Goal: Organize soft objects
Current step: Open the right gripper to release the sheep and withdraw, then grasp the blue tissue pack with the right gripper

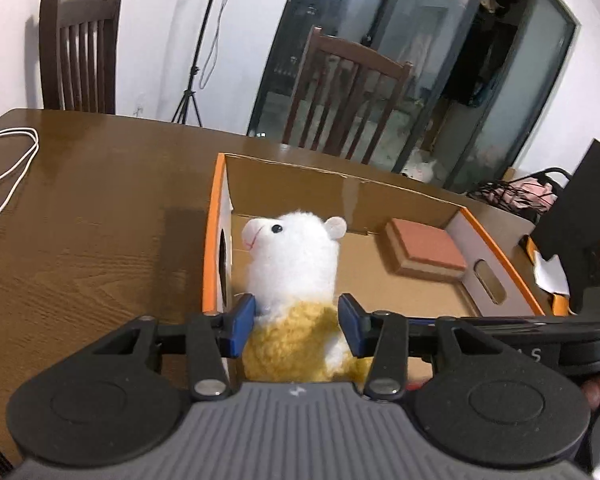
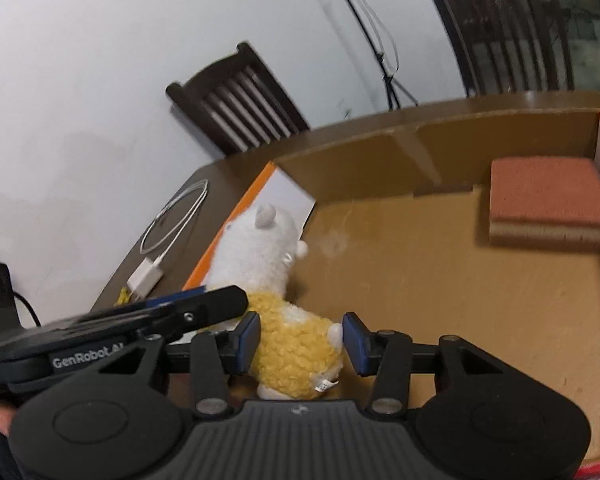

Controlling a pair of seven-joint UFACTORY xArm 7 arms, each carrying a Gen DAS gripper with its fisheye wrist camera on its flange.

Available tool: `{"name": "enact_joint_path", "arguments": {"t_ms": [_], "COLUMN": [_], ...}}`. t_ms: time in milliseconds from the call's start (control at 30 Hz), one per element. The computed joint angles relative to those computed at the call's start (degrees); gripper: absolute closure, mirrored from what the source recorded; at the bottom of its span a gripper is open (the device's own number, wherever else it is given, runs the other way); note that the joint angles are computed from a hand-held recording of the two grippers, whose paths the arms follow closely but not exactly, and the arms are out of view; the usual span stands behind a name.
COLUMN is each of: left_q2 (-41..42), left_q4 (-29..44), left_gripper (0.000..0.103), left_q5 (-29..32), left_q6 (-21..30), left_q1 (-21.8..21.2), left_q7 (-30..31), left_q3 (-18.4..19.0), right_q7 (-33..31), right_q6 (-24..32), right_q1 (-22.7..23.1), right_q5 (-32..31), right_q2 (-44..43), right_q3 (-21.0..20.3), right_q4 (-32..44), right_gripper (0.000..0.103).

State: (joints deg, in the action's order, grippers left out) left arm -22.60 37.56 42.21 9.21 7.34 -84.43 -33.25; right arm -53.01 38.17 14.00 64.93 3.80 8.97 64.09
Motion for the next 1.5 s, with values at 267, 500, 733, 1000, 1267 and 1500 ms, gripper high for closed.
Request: {"name": "enact_joint_path", "arguments": {"t_ms": [267, 500, 733, 1000, 1267, 1500], "left_q2": [-8.2, -20.3, -36.0, -37.2, -39.4, -35.6], "left_q4": [-1.6, -2.9, -6.4, -2.8, -3.6, -3.6], "left_gripper": [0.040, 0.030, 0.011, 0.010, 0.004, 0.004], "left_q5": [-2.6, -7.9, -12.2, -16.4, -22.0, -24.6], "left_q6": [4.2, 13.3, 24.5, 29.3, 35.7, 36.7], "left_q1": [-2.2, -8.2, -15.3, -14.5, -20.8, -25.9], "left_q7": [3.1, 8.0, 12.5, 10.3, 2.6, -3.5], "left_q3": [-0.5, -0.3, -5.6, -13.0, -21.2, -25.6], "right_q7": [-0.7, -6.5, -14.0, -12.1, -7.1, 4.4], "right_q6": [-3.3, -4.8, -16.6, -18.4, -18.7, 1.9], "right_q1": [1.8, 3.3, 3.7, 8.1, 7.9, -7.0], "right_q5": [-0.7, 0.0, -3.5, -7.5, -12.7, -25.5], "right_q2": [-5.5, -20.3, -40.8, -51.8, -71.8, -98.5], "right_q3": [-0.1, -5.3, -11.0, -17.6, -16.8, -18.1], "right_q4": [-3.8, -10.8, -25.8, -33.6, -50.6, -64.5], "right_gripper": [0.054, 0.042, 0.023, 0.022, 0.020, 0.018]}}
